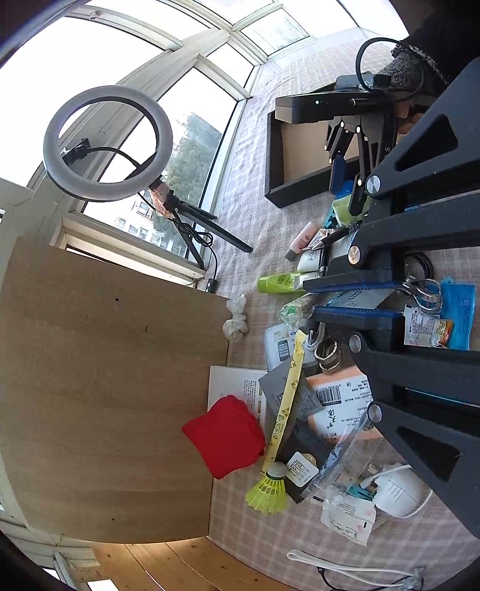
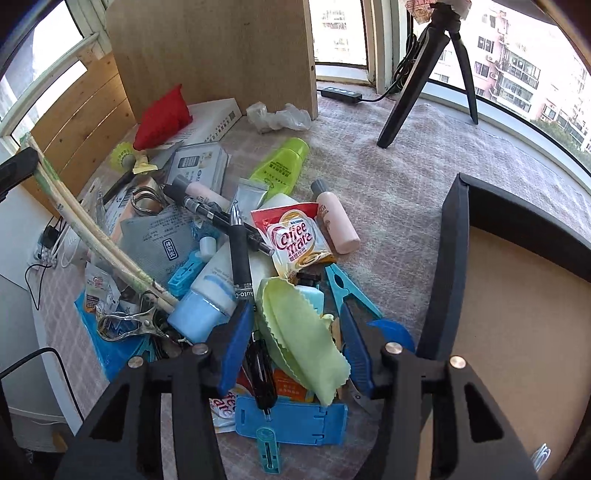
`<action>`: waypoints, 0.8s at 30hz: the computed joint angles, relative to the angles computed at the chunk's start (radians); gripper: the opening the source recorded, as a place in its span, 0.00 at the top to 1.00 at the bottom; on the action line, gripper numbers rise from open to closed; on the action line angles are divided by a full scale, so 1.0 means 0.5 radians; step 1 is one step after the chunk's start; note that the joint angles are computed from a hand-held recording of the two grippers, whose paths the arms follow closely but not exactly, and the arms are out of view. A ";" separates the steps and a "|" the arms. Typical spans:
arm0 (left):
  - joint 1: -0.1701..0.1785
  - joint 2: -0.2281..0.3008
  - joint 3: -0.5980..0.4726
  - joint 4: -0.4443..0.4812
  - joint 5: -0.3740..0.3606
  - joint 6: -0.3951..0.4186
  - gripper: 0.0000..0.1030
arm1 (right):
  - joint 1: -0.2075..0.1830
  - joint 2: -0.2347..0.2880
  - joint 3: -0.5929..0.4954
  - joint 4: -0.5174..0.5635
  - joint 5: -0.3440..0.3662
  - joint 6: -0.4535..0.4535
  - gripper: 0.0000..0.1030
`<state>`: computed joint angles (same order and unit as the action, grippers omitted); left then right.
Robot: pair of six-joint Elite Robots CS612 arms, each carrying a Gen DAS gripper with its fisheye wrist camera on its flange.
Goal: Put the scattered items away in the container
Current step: 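Grasp the long green-white tube with the left tool while the right tool grasps the green cloth, then lower tube and cloth into the tray and open both tools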
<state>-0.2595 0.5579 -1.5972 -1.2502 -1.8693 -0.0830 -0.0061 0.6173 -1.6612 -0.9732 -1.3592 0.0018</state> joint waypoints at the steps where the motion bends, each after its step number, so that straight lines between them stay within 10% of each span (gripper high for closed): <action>1: 0.001 0.001 -0.001 0.002 0.003 -0.004 0.93 | 0.001 0.005 -0.001 -0.007 -0.005 0.011 0.83; 13: -0.020 -0.037 -0.050 0.000 -0.053 0.092 0.96 | -0.109 -0.005 -0.240 -0.169 0.203 0.232 0.95; 24: -0.114 -0.154 -0.010 -0.031 -0.417 0.271 0.96 | -0.251 0.025 -0.489 -0.154 0.023 0.468 0.95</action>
<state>-0.3166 0.4811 -1.6021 -1.2657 -2.0777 0.0523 -0.1316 0.6299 -1.9057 -1.0504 -1.3479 0.2360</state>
